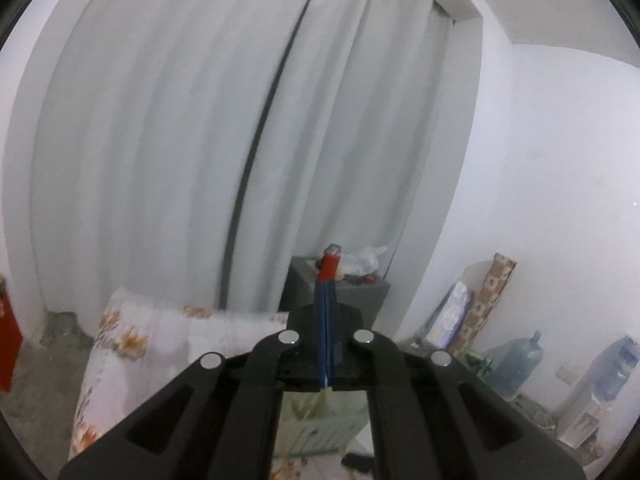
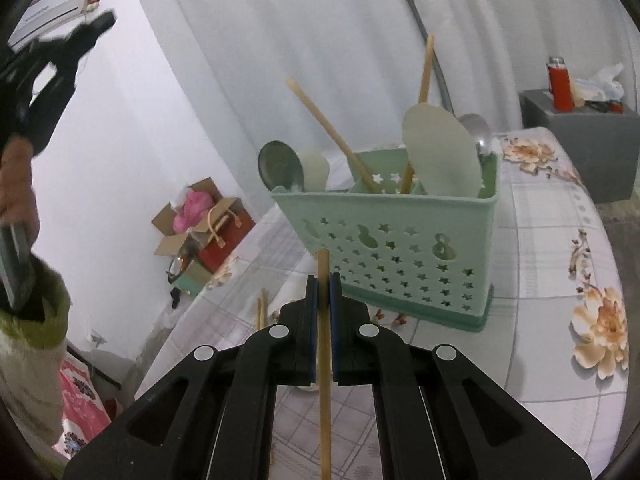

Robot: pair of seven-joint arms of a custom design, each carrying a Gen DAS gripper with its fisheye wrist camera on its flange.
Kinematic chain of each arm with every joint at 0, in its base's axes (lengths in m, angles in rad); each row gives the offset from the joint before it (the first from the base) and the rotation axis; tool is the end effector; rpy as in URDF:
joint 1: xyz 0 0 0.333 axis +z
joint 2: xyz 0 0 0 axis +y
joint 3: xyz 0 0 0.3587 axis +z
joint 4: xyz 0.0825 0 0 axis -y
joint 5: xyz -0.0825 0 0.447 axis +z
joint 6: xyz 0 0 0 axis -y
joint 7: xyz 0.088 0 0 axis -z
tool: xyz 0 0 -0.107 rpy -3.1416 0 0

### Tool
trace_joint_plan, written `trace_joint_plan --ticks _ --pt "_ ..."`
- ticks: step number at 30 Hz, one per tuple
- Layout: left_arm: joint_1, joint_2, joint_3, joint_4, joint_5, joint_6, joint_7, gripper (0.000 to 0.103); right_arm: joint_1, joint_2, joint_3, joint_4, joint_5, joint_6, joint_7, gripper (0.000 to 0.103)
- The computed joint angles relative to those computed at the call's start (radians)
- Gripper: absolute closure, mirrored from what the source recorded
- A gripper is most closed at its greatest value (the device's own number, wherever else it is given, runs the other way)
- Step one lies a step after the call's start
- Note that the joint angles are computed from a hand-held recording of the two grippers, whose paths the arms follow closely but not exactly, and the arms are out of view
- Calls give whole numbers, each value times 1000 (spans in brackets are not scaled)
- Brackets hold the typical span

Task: Organize utensils
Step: 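Lift both held chopsticks up toward the green holder with both tools, then insert the chopstick into the green holder and open the left tool while the right tool holds its chopstick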

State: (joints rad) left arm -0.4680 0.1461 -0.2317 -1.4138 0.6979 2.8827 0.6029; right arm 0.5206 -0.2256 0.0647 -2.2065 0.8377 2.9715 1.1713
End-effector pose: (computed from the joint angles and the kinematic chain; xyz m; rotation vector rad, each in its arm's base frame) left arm 0.5258 -0.4679 0.8125 -1.3020 1.6695 -1.6312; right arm 0.5032 0.2757 0.5931 -1.6485 1.3021 -0.2190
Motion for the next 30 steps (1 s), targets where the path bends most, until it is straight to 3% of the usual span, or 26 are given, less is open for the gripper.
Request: trace_joint_plan --ticks 5,12,18,21,23,30 --pt "-10 68 1 75 -50 -21 55 103 -4 -14 -5 -10 -3 2 7 99" --pt "12 -16 -18 -105 -159 -98 73 103 -5 6 -13 -5 24 -28 6 99" --pt "45 -91 -78 -287 -401 -171 223 85 -26 22 3 4 10 -45 26 99" --pt "35 -86 -100 -318 -510 -245 314 80 -35 30 10 6 -7 -55 47 99" --pt "23 -59 -114 -307 -566 -335 380 77 -42 34 17 9 -23 -61 70 99" --pt "-46 45 -100 -214 -390 -559 356 77 -48 33 26 11 -60 -60 100 99"
